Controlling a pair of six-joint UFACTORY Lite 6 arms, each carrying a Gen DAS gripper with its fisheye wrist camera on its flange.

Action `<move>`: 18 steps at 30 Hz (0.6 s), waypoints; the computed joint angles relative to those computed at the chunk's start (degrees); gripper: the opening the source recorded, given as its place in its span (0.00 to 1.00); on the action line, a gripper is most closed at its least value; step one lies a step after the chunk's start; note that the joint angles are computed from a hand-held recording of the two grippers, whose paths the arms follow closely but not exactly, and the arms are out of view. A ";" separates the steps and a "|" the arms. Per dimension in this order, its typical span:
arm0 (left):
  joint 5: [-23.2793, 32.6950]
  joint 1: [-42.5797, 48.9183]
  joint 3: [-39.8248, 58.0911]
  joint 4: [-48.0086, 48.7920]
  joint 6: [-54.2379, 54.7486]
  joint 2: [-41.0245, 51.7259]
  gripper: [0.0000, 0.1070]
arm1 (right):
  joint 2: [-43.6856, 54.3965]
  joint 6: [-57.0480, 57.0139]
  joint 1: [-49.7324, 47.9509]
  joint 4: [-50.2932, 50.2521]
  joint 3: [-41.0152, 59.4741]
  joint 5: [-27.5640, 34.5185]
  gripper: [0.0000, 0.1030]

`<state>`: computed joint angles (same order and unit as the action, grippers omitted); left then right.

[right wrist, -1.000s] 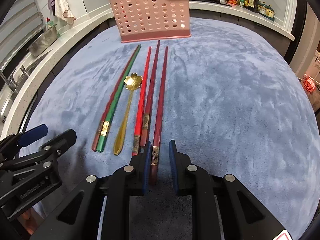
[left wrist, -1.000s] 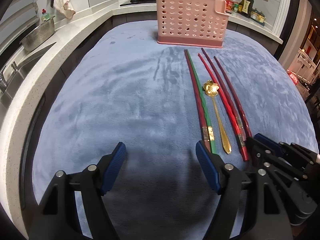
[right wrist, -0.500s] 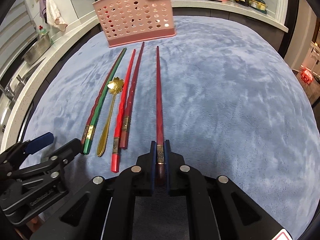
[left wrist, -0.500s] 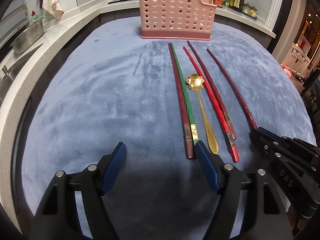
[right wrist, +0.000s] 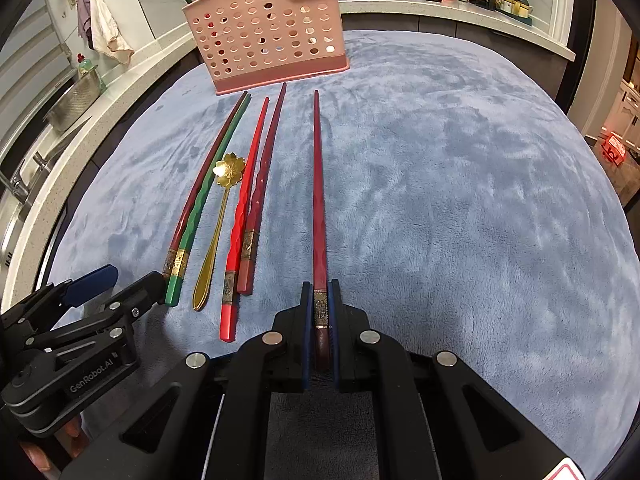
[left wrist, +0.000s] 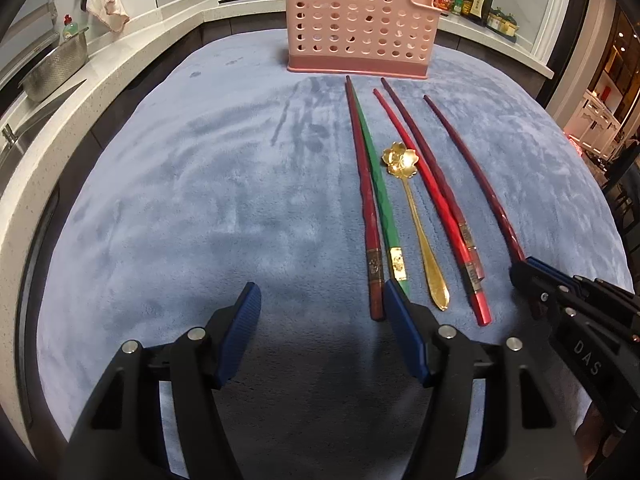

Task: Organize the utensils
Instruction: 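Grasp a dark red chopstick with the right tool while the left tool grasps another dark red chopstick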

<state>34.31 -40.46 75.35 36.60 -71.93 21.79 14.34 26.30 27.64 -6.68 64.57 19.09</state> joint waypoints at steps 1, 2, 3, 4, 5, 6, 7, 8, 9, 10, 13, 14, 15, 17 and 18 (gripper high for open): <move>0.05 -0.06 0.36 0.09 -0.02 0.43 0.56 | 0.10 0.03 -0.01 -0.08 0.09 0.03 0.07; -0.10 -0.09 0.72 0.11 0.03 0.95 0.55 | 0.12 -0.10 -0.04 -0.01 0.09 0.00 0.07; -0.53 0.00 0.77 0.29 -0.07 1.28 0.52 | 0.12 -0.14 -0.04 -0.04 0.06 0.02 0.07; -0.37 -0.11 1.25 0.34 -0.08 1.69 0.48 | 0.12 0.17 0.02 -0.57 -0.02 0.02 0.07; -0.78 0.01 1.09 0.82 -0.36 1.81 0.47 | 0.10 0.76 0.20 -1.19 -0.09 0.00 0.07; -1.25 0.05 0.74 1.24 -0.63 1.52 0.41 | 0.03 0.78 0.20 -1.26 -0.26 -0.10 0.07; -1.35 0.09 0.77 1.07 -0.29 1.34 0.32 | -0.19 0.44 0.12 -0.96 -0.51 -0.14 0.07; -1.98 0.35 0.31 0.70 0.35 0.82 0.27 | -0.20 0.58 0.16 -1.04 -0.45 -0.05 0.07; -3.16 0.91 -0.53 -0.42 1.71 -0.14 0.16 | -0.42 0.95 0.20 -1.37 -0.62 -0.09 0.07; -4.04 1.48 -1.12 -1.91 3.32 -0.96 0.08 | -0.53 1.69 0.32 -2.01 -0.68 -0.16 0.07; -5.58 2.61 -2.89 -5.07 5.94 -4.08 0.08 | -2.89 2.47 0.30 -2.83 -1.64 0.02 0.07; -5.24 2.48 -3.27 -4.31 5.38 -5.17 0.08 | -4.01 2.56 0.28 -2.97 -1.86 0.32 0.07; -4.73 2.17 -3.76 -3.01 4.27 -6.55 0.08 | -4.91 2.20 0.15 -2.73 -1.99 0.55 0.07; -3.60 1.97 -3.65 -2.53 4.12 -8.34 0.08 | -7.14 3.56 0.34 -4.44 -2.08 1.54 0.07; -2.41 1.64 -3.19 -1.93 3.80 -9.31 0.08 | -8.37 4.40 0.46 -5.49 -2.08 2.05 0.07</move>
<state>31.90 -38.82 72.16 34.67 -68.13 12.48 5.97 30.70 28.10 -12.18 62.49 21.14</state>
